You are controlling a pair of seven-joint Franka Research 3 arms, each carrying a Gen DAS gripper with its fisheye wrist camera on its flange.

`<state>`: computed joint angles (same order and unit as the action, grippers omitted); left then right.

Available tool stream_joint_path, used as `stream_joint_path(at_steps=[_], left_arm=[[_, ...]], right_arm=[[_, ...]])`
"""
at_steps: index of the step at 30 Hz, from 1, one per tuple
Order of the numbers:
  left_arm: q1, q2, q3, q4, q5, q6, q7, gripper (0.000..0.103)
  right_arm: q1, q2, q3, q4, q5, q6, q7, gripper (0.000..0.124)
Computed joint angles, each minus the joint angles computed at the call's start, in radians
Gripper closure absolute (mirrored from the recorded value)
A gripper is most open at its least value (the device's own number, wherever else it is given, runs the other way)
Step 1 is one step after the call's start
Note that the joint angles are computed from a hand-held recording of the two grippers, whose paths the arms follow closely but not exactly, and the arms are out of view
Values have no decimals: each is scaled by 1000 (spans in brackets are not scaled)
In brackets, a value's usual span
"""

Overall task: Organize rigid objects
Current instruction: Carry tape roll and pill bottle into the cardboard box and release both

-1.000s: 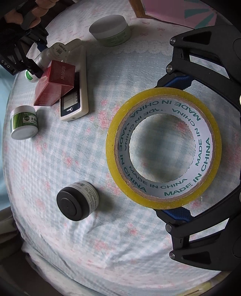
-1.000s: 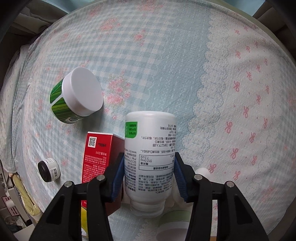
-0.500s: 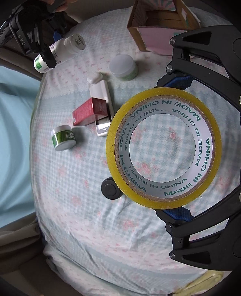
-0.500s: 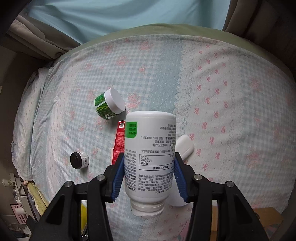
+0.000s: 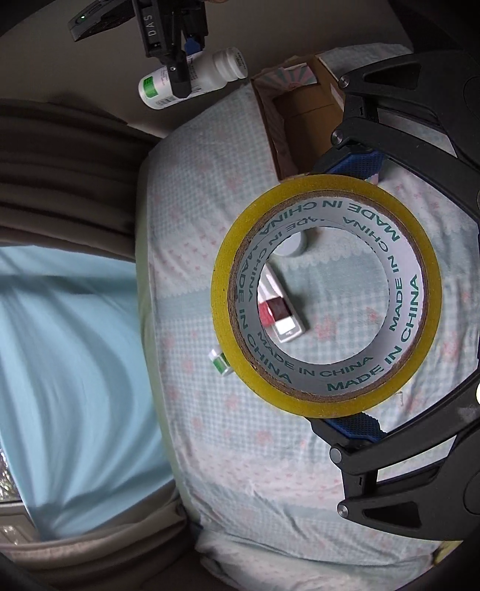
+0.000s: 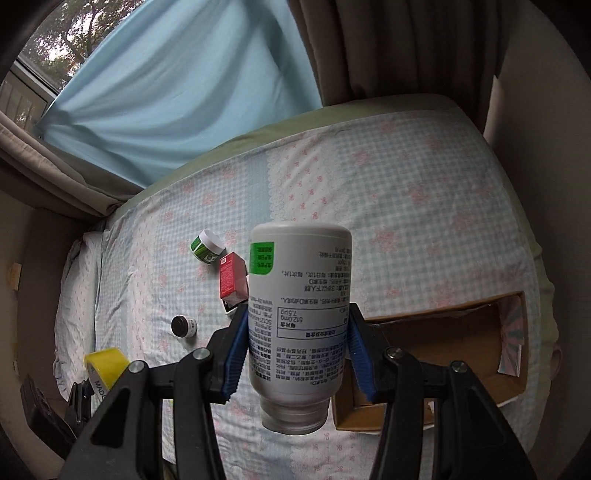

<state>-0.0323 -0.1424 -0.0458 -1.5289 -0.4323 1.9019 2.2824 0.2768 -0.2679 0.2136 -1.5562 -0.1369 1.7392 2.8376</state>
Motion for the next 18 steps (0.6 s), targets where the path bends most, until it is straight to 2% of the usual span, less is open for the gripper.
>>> stream_joint_path(at_steps=[7,14,18], left_arm=[[-74,-94,-37,-37,-22,-46,-41,6],[-186,-160,-100,-124,26,-51,-200,6],[-243,-169,-144,-184,85,-39,-298,6]], right_arm=[[-41,-272,15,-227,55,-69,53,78],[-81,-471,-4,-407,124,-143,-71,78],[-104,-584,-36,-549,175,-96,-138,78]])
